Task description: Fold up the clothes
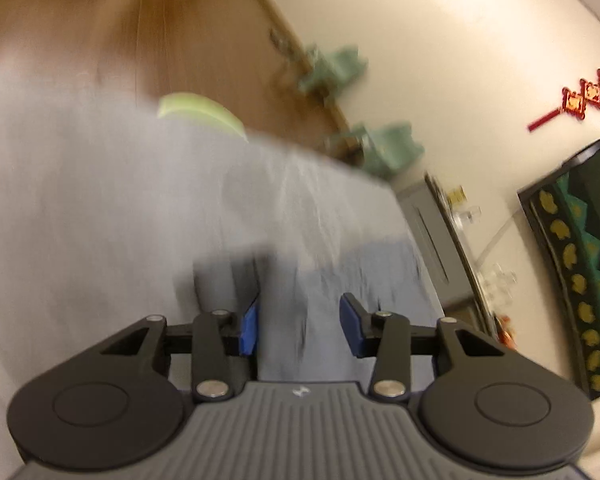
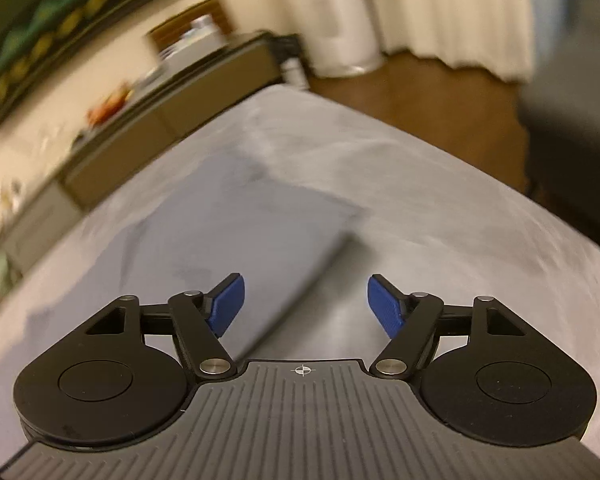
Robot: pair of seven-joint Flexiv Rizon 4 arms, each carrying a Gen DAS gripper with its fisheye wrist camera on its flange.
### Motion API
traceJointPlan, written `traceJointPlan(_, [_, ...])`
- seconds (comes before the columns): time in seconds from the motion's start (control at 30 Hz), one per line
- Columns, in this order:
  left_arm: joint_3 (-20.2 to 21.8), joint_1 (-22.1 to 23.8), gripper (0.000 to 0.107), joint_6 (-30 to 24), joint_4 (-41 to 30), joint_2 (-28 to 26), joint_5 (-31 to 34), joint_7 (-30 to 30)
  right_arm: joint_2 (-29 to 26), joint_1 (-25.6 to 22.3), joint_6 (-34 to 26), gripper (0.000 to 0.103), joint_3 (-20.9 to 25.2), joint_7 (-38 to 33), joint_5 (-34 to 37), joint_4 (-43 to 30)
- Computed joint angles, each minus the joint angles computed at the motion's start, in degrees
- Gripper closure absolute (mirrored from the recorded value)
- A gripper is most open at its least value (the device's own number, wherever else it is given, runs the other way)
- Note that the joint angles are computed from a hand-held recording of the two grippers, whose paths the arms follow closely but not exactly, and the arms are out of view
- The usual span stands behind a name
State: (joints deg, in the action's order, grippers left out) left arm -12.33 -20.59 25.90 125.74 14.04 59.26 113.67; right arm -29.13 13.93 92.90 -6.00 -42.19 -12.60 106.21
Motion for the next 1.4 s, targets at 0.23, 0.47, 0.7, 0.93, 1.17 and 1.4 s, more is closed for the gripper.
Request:
traceJointPlan(0.23, [-4.17,-2.41,0.061,-19.92,-9.1,-1.93,-5.57,2.34,-4.38,-6.01,3.23,0.03,5.86,-3.45,2.03,-3.37])
traceJointPlan(0.47, [-1.39,-3.23,0.061,-8.08,-11.29,-5.53,-3.69,11.9,-9.59,-6.95,2.48,0.074,8.62,-9.99,-1.6,-10.49])
traceJointPlan(0.7, [0.32,-2.84,0.062,2.53,-12.8,-10.1,0.14,14.17,-7.86,-3.71,3.37,0.09,6.4,-12.27,-0.15,-10.6])
traceJointPlan(0.93, [2.04,-1.34,0.062,12.06,-9.22,-8.19,3.79,8.76,2.13,15.03,10.88,0.091,-3.79,-31.44,-8.33,2.35])
traceJointPlan(1.17, [1.99,0.12,0.062,21.78,-11.33,-12.4,6.99,14.38,1.08,33.34,7.16,0.091,-19.91,-41.21,-8.32,6.93])
traceJointPlan(1.4, [1.11,-1.4,0.061,38.64,-25.94,-26.51,12.49,26.29,-0.95,45.77,7.74,0.091,-36.22,-50.54,-5.34,10.28])
